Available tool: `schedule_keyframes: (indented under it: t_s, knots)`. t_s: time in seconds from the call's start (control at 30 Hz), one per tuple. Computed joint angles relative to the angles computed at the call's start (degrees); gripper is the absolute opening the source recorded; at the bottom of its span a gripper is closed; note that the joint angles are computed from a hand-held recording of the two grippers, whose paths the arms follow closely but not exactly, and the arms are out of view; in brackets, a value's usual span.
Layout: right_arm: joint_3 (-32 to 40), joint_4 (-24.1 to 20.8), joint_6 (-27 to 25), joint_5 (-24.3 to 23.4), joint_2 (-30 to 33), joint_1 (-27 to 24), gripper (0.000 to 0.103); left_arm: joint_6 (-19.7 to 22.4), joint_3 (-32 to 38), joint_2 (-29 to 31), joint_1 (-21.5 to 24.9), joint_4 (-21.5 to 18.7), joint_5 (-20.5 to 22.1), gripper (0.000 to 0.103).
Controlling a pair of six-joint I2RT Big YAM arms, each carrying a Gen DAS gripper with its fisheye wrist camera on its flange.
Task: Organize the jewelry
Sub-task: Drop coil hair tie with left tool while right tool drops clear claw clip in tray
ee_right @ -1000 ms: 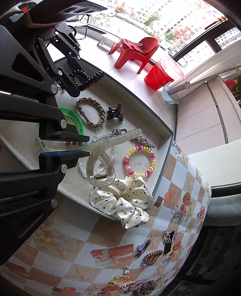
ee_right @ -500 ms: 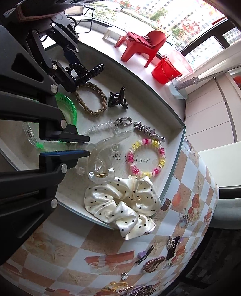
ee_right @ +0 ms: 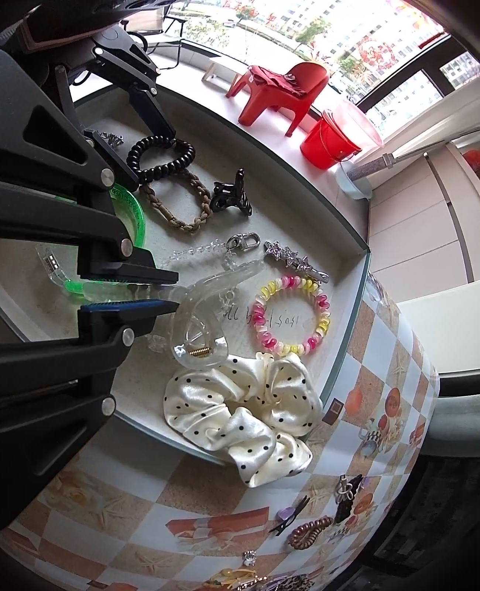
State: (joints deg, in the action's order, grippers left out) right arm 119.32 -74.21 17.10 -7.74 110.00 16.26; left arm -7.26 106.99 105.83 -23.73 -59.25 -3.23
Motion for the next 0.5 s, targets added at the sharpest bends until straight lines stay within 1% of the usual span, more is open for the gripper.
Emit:
schedule_keyframes:
  t_s: [0.17, 0.2, 0.23, 0.27, 0.3, 0.33, 0.37, 0.4, 0.43, 0.47, 0.5]
  knots:
    - [0.1, -0.3, 0.14, -0.53, 0.09, -0.21, 0.009, -0.07, -0.29, -0.38, -0.18, -0.33, -0.57, 0.061]
    - [0.1, -0.43, 0.24, -0.7, 0.06, -0.25, 0.01, -0.07, -0.34, -0.47, -0.23, -0.39, -0.76, 0.063]
    - [-0.02, -0.39, 0.39, -0.77, -0.07, -0.27, 0.01, -0.18, -0.37, -0.57, -0.29, -0.46, -1.16, 0.069]
    - [-0.19, -0.24, 0.51, -0.81, -0.25, -0.32, 0.012, -0.42, -0.51, -0.74, -0.36, -0.14, -1.94, 0.084]
    - [-0.42, -0.04, 0.66, -0.92, -0.48, -0.39, 0.013, -0.58, -1.17, -1.29, -0.4, 0.87, -2.34, 0.087]
    - [-0.37, 0.1, 0.7, -1.21, -0.46, -0.56, 0.018, -0.58, -1.61, -1.78, -0.37, 1.54, -2.3, 0.087]
    - [-0.58, 0.35, 0.87, -1.57, -0.66, -0.64, 0.025, -0.52, -1.48, -1.85, -0.37, 1.44, -2.09, 0.087]
    - [-0.89, 0.74, 1.15, -1.84, -0.97, -0.73, 0.03, -0.47, -1.38, -1.92, -0.39, 1.36, -1.99, 0.087]
    - [-1.22, 1.14, 1.4, -1.82, -1.3, -0.76, 0.039, -0.39, -1.36, -1.99, -0.48, 1.42, -2.19, 0.087]
    - [-1.41, 1.43, 1.61, -1.69, -1.54, -0.78, 0.041, -0.31, -1.31, -2.02, -0.56, 1.38, -2.42, 0.087]
    - [-1.5, 1.63, 1.85, -1.76, -1.74, -0.86, 0.041, -0.24, -1.24, -2.01, -0.62, 1.25, -2.5, 0.087]
